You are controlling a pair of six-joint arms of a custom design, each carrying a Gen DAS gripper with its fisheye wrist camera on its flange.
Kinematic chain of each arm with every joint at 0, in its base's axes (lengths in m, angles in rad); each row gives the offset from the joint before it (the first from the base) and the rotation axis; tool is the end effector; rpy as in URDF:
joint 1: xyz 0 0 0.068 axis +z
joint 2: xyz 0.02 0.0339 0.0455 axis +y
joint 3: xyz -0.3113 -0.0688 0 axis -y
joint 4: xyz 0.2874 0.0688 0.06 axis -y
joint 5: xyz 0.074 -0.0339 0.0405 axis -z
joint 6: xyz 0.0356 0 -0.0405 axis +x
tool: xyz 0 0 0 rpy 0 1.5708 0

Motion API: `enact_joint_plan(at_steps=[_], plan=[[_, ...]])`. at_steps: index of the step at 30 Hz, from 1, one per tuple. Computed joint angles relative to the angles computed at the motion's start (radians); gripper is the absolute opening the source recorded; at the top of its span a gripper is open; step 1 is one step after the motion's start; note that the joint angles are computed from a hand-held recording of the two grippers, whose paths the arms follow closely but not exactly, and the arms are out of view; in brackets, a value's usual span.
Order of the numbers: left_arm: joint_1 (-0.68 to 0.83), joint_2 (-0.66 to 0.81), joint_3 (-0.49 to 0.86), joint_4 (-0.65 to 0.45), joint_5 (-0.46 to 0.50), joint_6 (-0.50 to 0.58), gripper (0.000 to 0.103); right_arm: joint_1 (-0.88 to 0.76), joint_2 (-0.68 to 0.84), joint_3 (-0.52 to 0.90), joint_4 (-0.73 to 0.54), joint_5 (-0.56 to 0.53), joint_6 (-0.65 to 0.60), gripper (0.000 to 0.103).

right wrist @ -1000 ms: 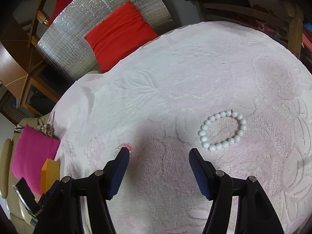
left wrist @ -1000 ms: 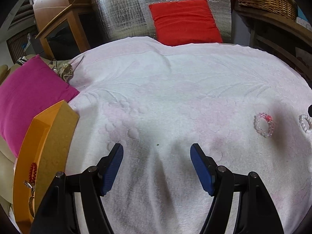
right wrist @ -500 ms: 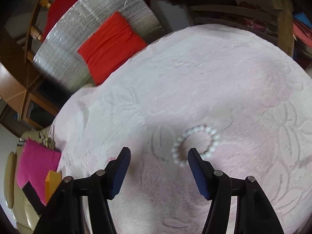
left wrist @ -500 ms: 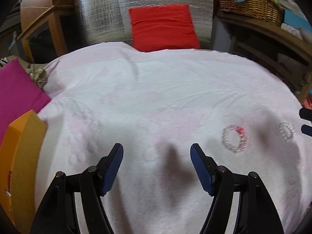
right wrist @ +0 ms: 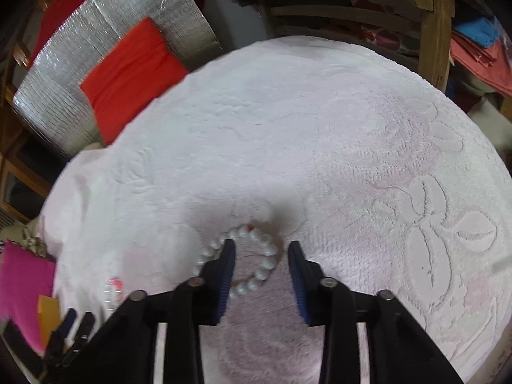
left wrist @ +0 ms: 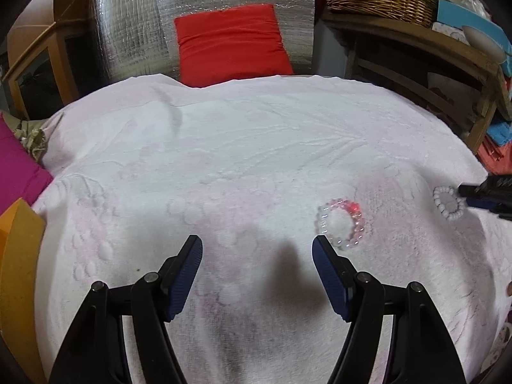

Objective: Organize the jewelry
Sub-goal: 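Close the right gripper on the white pearl bracelet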

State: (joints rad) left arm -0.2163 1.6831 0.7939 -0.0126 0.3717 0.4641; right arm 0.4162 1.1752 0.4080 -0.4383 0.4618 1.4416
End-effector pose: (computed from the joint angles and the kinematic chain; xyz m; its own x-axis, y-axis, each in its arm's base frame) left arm 0.3381 -0.0875 0.1534 -0.4971 0.5362 -0.6821 0.7185 0.6952 0.0228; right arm 0.1769 0.0608 0.1456 -0.3246 0.8272 -0.4587 0.8193 0.4883 0.3006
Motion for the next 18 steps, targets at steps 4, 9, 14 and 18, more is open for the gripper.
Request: enact_joint_plan(at_steps=[4,9,14,18], plan=[[-0.010,0.016,0.023,-0.025,0.030,-0.015,0.072,0.020,0.158,0.085,-0.071,0.039,-0.044,0.016],[-0.054,0.045,0.043,-0.058,0.046,-0.007,0.072,0.073,0.267,0.172,-0.166,0.103,-0.028,0.011],[-0.086,0.074,0.060,-0.087,0.065,0.001,0.072,0.059,0.236,0.153,-0.141,0.094,-0.032,0.010],[-0.082,0.076,0.057,-0.078,0.084,-0.022,0.073,0.059,0.259,0.166,-0.138,0.091,-0.036,0.010]])
